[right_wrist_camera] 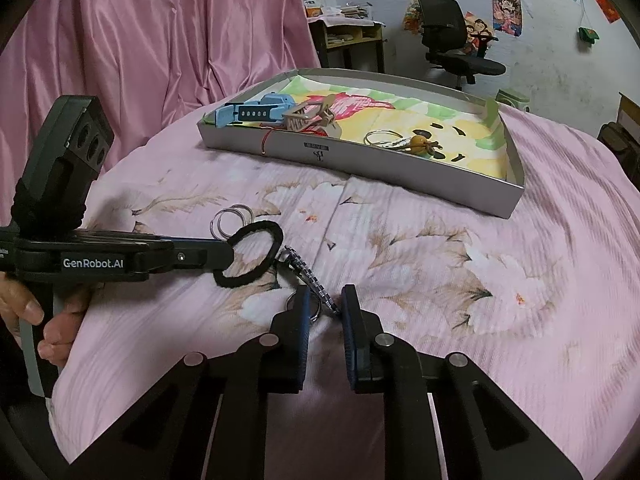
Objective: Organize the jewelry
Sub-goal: 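Grasp the black hair tie with the left tool while the right tool grasps the black-and-white keychain, then lift and carry the hair tie and keychain into the tray with both tools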
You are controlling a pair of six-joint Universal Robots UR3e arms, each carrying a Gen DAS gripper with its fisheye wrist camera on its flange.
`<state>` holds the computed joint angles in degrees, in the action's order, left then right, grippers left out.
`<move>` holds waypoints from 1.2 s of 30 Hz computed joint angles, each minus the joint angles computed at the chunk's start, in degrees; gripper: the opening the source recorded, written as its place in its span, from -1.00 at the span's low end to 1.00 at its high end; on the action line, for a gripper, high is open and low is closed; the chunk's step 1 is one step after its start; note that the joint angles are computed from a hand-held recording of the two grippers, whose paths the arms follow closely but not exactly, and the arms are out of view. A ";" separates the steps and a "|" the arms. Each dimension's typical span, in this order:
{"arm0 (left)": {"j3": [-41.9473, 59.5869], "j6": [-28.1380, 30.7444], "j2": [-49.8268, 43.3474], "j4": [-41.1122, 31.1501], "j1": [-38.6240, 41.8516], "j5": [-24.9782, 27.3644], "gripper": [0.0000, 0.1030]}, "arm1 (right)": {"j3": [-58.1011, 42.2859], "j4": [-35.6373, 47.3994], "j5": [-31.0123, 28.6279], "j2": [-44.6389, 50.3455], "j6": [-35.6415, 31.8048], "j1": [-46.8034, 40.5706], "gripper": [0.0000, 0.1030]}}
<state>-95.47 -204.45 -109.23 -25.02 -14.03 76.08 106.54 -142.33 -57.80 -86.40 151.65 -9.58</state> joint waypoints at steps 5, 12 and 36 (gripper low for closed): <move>0.78 -0.03 -0.47 0.13 -1.07 1.96 -0.88 | 0.64 -0.61 0.41 -0.33 0.21 -0.17 -0.89; 1.39 0.18 -0.23 0.03 -2.73 5.70 -0.88 | 0.75 -1.84 1.29 0.04 1.20 -0.86 -0.94; -0.62 -2.13 3.76 7.51 -3.38 12.67 -0.89 | 3.36 -16.30 6.13 2.08 10.41 -3.00 -0.94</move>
<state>-96.10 -206.58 -105.47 -17.51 -17.41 88.75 109.90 -158.63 -51.68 -84.32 162.07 -12.58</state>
